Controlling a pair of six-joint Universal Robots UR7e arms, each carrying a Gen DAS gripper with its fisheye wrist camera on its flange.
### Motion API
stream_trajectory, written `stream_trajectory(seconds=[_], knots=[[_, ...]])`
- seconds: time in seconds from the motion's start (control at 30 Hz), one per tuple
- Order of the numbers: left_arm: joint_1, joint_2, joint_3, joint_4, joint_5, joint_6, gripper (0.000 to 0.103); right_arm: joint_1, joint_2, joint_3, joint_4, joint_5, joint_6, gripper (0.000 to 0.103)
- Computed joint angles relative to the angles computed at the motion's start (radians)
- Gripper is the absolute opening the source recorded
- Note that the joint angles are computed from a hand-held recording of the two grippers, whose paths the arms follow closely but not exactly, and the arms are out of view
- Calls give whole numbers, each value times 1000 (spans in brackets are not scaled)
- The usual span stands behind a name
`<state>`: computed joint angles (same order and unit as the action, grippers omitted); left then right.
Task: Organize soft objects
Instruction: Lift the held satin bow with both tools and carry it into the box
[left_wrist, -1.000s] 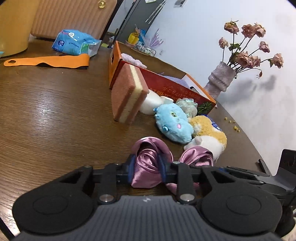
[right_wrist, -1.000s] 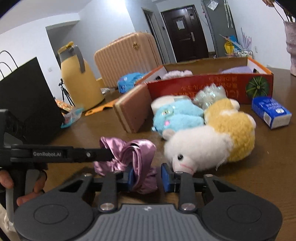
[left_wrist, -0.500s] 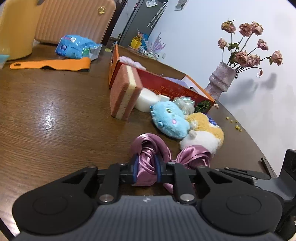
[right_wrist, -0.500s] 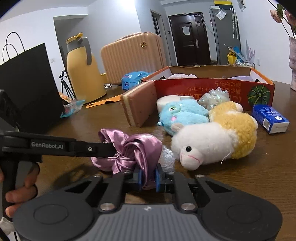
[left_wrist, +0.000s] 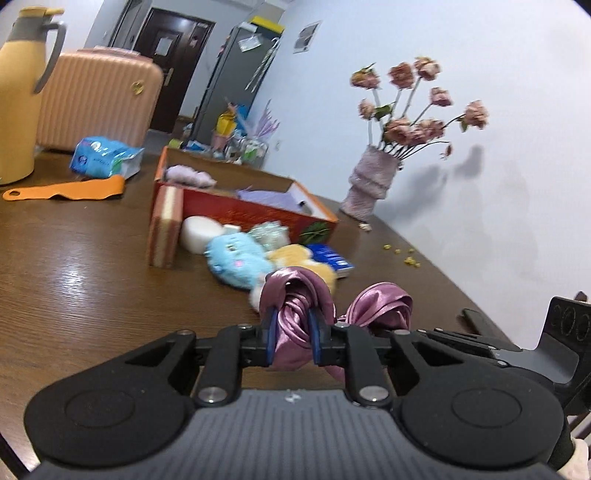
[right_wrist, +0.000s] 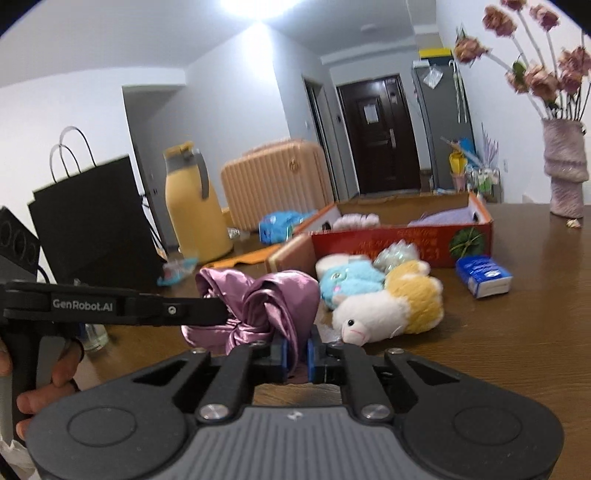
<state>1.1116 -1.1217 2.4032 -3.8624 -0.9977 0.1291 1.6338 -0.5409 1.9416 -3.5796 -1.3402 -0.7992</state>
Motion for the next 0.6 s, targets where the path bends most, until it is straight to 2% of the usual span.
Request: stream_trajectory(seconds=[0.2, 0.33, 0.5, 0.6], knots=[[-81, 48, 35, -91, 66, -19, 18, -30, -54, 67, -32, 57, -20, 9], [-106, 55, 43, -107, 89, -20, 18, -41, -71, 77, -28, 86, -27, 9], [-103, 53, 21, -95, 79, 0, 18, -41, -69, 60, -24, 98, -30, 9], [-83, 40, -21, -40, 54, 16, 18, -30, -63, 26, -8, 86, -32, 9]])
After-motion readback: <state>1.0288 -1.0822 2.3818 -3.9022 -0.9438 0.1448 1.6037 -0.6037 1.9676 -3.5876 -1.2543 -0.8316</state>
